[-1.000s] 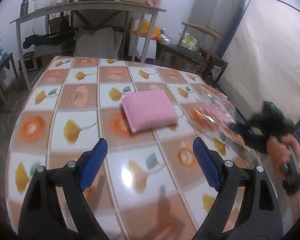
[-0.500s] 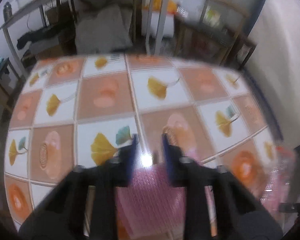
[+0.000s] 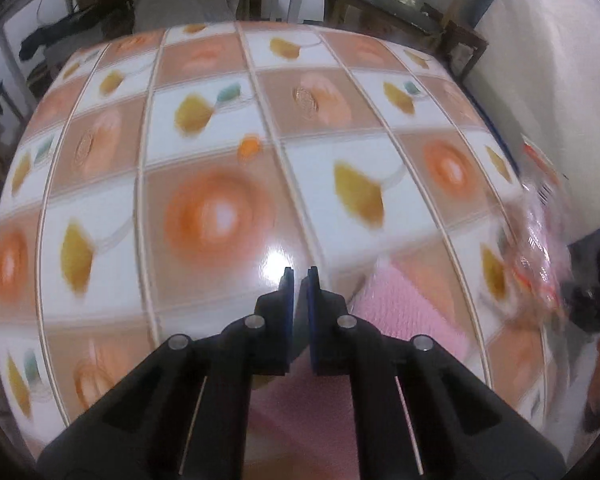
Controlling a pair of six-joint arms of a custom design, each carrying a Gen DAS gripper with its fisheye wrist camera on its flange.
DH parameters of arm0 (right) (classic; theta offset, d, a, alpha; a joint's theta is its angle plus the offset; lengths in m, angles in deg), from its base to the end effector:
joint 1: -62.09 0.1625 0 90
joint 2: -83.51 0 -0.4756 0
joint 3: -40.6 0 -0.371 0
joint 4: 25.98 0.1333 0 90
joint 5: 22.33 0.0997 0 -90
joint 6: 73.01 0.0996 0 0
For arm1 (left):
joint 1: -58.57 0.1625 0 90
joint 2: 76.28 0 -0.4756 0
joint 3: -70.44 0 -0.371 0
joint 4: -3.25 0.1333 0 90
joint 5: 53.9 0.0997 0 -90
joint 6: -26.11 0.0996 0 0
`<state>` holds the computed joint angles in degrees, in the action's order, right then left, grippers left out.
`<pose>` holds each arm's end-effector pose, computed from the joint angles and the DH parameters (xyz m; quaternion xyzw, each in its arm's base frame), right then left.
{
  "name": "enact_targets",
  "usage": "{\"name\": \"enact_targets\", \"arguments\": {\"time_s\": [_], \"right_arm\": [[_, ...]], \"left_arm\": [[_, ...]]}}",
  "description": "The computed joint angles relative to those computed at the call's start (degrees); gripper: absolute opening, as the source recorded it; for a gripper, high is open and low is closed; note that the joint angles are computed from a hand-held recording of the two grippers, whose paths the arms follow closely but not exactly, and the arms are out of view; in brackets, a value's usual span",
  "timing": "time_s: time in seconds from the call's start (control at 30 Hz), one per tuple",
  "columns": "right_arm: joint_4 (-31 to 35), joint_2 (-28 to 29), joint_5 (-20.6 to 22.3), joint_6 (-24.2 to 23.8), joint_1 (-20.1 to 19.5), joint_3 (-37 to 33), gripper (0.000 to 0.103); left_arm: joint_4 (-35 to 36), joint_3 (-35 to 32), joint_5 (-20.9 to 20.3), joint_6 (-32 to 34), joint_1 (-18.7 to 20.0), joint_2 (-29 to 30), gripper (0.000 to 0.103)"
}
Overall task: Collect trash
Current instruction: 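Lower the left tool onto the pink mesh sponge and close it while the right tool holds the zip bag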
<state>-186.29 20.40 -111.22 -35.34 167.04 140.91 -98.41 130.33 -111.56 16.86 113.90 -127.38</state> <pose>0.2980 -0.5917 0.3334 0.1861 0.9403 -0.2513 0.1346 -0.2840 -0.7387 0.3969 0.2044 0.9381 -0.1264 0.2492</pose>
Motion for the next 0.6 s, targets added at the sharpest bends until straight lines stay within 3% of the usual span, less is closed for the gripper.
{"name": "enact_targets", "arguments": {"time_s": [0.03,0.1,0.13,0.2,0.27,0.37,0.6], "right_arm": [[0.1,-0.1,0.4,0.4,0.0,0.4,0.004],[0.4,-0.2,0.6,0.9,0.0,0.8,0.004],[0.5,-0.3,0.7,1.1,0.1,0.9,0.004],[0.5,-0.4,0.7,1.1,0.2,1.1,0.004],[0.5,-0.5,0.5,0.9,0.5,1.2,0.004],[0.2,-0.8,0.1,0.6,0.8,1.3,0.004],[0.2,-1.5,0.0,0.8,0.6,2.2,0.005]], "left_arm": [[-0.8,1.5,-1.1,-0.4,0.0,-1.2,0.016],[-6.2,6.8,-2.9,0.0,-0.2,-5.1,0.043],[-8.7,8.5,-3.0,0.9,-0.5,-6.2,0.047],[-14.6,12.6,-4.5,4.5,-1.3,-9.1,0.069],[-16.6,14.6,-7.9,8.2,-1.9,-10.9,0.080],[-15.5,16.7,-10.0,13.7,-3.6,-12.1,0.086],[-15.3,20.7,-3.1,27.8,-6.5,-10.6,0.092]]}}
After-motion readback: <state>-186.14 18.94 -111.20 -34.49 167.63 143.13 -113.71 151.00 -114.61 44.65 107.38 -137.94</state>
